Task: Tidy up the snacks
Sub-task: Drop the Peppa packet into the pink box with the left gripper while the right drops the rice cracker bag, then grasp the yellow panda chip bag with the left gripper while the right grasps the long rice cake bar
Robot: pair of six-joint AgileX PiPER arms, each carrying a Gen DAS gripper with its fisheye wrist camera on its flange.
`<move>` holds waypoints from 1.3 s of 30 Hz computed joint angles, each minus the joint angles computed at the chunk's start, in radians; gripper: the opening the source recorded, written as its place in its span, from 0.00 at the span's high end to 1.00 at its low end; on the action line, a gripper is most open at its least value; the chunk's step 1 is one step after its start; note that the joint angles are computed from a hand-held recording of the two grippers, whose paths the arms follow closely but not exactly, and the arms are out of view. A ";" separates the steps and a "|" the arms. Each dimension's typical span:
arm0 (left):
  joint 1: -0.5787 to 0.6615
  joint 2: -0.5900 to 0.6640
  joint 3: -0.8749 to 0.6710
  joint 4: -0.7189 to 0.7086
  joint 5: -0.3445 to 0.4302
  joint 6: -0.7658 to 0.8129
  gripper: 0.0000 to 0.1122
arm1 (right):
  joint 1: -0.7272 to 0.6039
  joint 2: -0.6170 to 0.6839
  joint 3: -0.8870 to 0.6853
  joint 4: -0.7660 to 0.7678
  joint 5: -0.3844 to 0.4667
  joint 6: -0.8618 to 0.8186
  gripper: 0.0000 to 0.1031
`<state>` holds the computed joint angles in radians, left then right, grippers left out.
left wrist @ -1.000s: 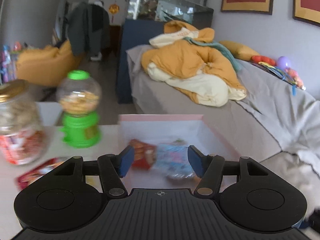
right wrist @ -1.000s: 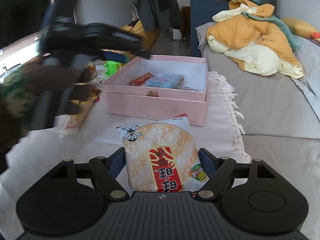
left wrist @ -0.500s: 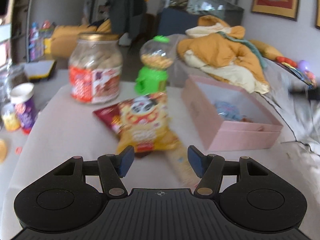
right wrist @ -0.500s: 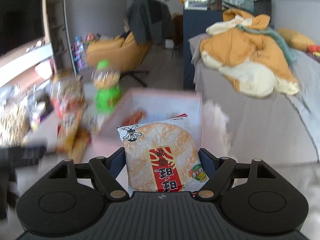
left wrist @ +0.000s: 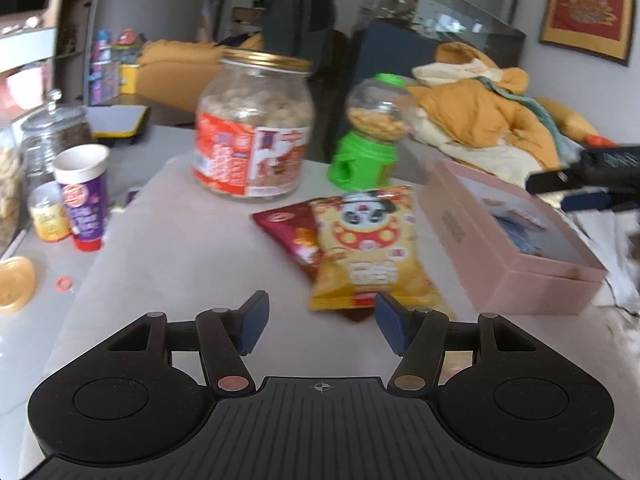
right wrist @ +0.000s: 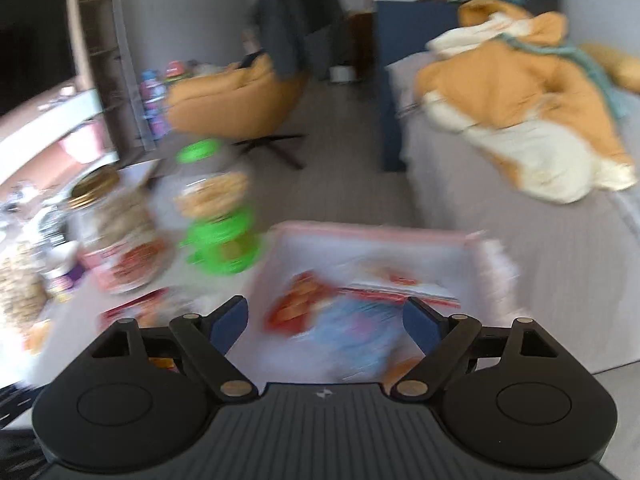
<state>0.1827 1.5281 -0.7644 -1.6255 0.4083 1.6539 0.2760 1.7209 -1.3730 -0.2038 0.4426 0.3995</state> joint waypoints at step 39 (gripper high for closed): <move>-0.080 0.134 -0.227 0.453 0.074 -0.252 0.42 | 0.262 -0.083 0.484 -0.689 -0.302 0.728 0.12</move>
<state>0.1029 1.6617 -0.9912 -1.1721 0.4826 1.4021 0.5380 1.6383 -0.8888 -0.8925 0.1403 1.1272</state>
